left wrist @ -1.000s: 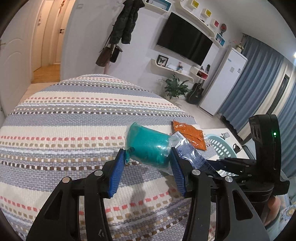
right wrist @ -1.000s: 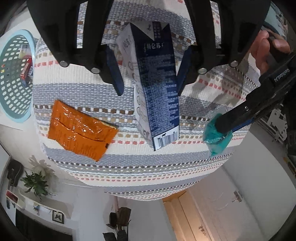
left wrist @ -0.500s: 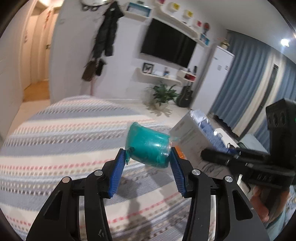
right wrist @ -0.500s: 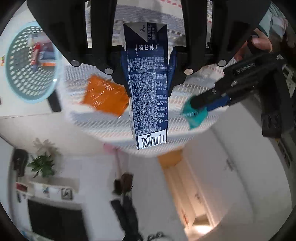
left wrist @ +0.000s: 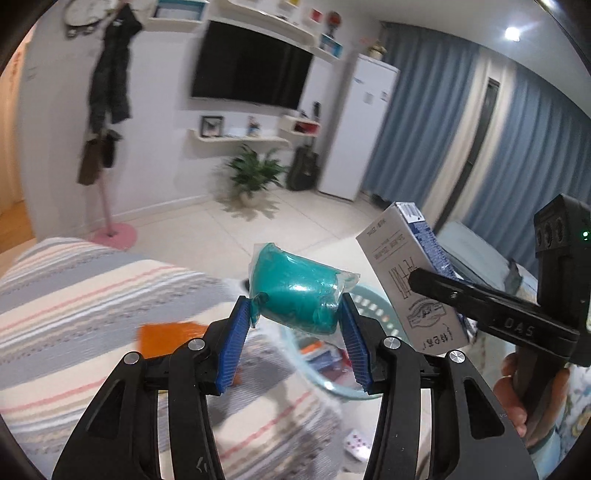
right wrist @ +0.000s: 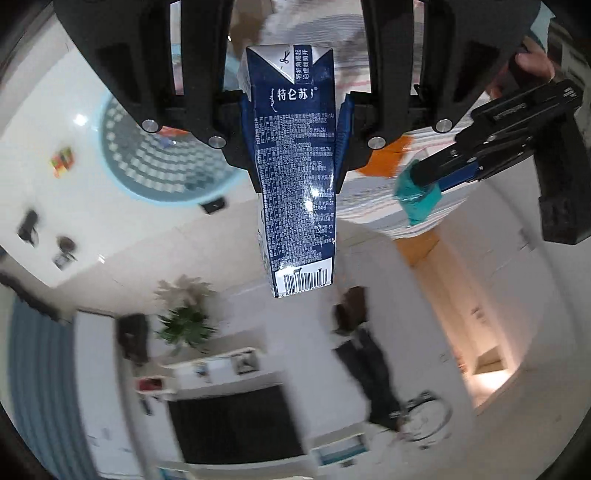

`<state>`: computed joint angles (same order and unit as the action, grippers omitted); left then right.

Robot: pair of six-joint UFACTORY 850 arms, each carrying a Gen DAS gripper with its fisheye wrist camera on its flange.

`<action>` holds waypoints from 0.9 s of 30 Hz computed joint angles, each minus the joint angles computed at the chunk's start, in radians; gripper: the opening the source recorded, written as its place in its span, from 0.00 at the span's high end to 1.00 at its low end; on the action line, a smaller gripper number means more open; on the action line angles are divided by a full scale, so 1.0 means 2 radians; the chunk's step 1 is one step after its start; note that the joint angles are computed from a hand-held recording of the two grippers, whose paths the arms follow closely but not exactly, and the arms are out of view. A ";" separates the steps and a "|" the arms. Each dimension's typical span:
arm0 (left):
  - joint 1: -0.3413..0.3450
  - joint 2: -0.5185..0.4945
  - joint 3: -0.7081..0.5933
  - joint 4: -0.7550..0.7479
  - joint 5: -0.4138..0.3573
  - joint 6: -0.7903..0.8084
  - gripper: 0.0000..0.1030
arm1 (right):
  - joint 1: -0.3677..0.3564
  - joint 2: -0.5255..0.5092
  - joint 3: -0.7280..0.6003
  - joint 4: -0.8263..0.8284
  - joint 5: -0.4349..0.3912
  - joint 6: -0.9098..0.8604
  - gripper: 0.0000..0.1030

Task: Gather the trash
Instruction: 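Carry the teal item and blue-white carton to the basket and release both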

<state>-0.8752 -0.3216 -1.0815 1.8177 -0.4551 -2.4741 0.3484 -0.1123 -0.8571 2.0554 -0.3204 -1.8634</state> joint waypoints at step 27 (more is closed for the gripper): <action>0.018 -0.196 -0.197 -0.254 0.116 0.306 0.36 | -0.078 -0.097 -0.009 -0.153 0.012 0.201 0.57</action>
<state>-0.8395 -0.7142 -1.4759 1.3106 -0.2234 -1.8625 0.1920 -0.3060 -0.8757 1.7497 -0.2962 -1.4613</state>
